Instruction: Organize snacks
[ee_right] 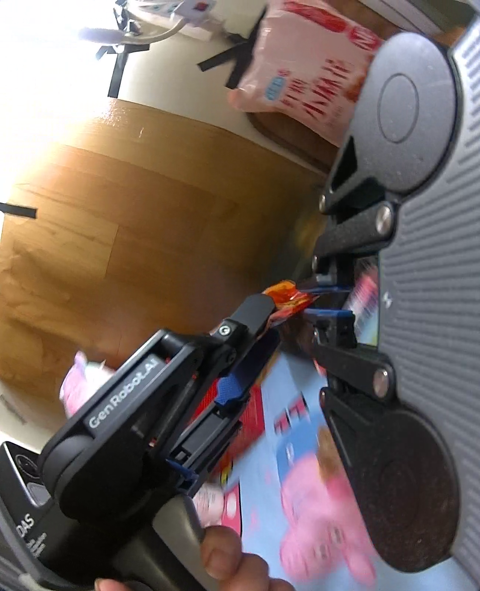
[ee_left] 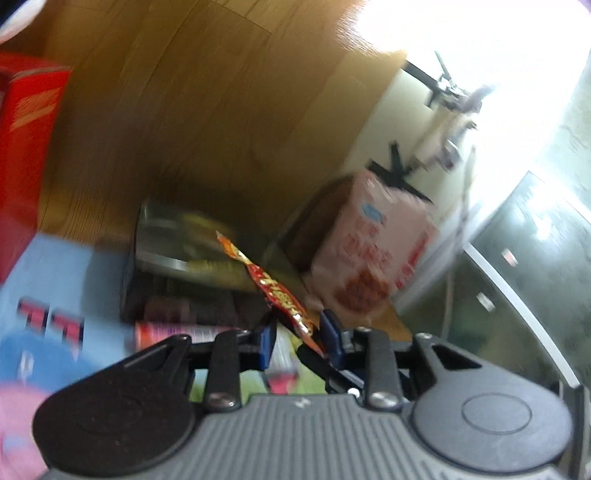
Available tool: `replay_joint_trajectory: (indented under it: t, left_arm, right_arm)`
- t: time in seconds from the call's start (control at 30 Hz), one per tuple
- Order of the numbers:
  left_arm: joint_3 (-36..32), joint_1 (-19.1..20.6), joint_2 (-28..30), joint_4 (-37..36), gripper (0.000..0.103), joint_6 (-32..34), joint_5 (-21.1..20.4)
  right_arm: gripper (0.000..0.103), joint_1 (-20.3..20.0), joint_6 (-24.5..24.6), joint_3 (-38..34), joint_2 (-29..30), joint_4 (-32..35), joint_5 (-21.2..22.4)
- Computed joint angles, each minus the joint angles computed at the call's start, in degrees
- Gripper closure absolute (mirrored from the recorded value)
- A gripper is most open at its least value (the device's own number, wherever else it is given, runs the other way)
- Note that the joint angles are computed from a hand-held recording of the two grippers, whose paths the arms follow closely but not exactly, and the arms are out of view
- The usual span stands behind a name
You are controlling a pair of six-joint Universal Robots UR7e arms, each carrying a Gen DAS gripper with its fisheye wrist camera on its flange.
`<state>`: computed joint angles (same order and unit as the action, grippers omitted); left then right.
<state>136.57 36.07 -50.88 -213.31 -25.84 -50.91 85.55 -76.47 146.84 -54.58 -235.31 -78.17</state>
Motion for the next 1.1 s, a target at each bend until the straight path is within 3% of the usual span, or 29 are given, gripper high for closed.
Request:
replay_joint_trajectory:
  t: [0.03, 0.13, 0.2, 0.3, 0.37, 0.47, 0.53, 0.63, 0.73, 0.9, 0.93, 1.0, 1.1]
  left_arm:
    - [-2.57, 1.66, 1.25, -0.50, 0.075, 2.44, 0.40]
    - [-9.37, 4.51, 5.84, 0.11, 0.044, 3.98, 6.06]
    - [-10.73, 4.63, 7.73, 1.46, 0.044, 1.49, 10.08]
    - [-8.02, 3.11, 10.42, -7.43, 0.044, 4.90, 11.15]
    - [-5.99, 1.13, 11.00, -7.75, 0.042, 4.49, 15.37]
    - [-1.94, -0.66, 9.26, -4.49, 0.041, -0.16, 16.06]
    - [0.72, -2.15, 7.75, -0.87, 0.040, -4.63, 16.27]
    - [3.94, -4.15, 5.80, 3.71, 0.029, -10.42, 15.83]
    - [7.03, -6.94, 5.11, 7.99, 0.029, -17.07, 16.38]
    - [12.27, -11.71, 3.83, 13.68, 0.029, -27.54, 17.50]
    - [13.34, -12.79, 3.47, 15.40, 0.029, -30.26, 18.23]
    - [15.02, -14.32, 2.58, 18.95, 0.029, -35.29, 19.24]
    - [17.04, -14.84, 0.92, 21.82, 0.029, -40.01, 19.39]
  right_arm:
    - [0.092, 0.92, 0.20, -2.39, 0.96, 0.65, -1.04]
    - [0.090, 3.22, -1.21, -10.30, 6.47, 0.38, -4.40]
    - [0.085, 3.75, -4.57, -12.91, 9.58, -0.48, -7.06]
    - [0.078, 1.64, -7.09, -11.84, 9.51, 0.04, -5.63]
    - [0.071, -0.79, -3.16, -9.83, 7.34, -0.01, -4.01]
    - [0.070, -4.07, 2.53, -6.09, 1.97, 3.43, -3.11]
    - [0.069, -6.26, 6.72, -4.06, -2.68, 7.37, -3.18]
    - [0.062, -8.94, 13.98, -2.78, -10.05, 16.39, -3.49]
    - [0.061, -9.11, 22.55, -4.47, -14.83, 25.36, -7.47]
    - [0.060, -7.08, 28.15, -7.89, -15.90, 35.87, -13.69]
    - [0.056, -6.90, 29.98, -8.60, -15.77, 38.47, -14.10]
    - [0.052, -6.34, 32.71, -8.38, -14.30, 37.57, -14.26]
    - [0.050, -4.90, 30.75, -6.17, -13.79, 37.58, -13.93]
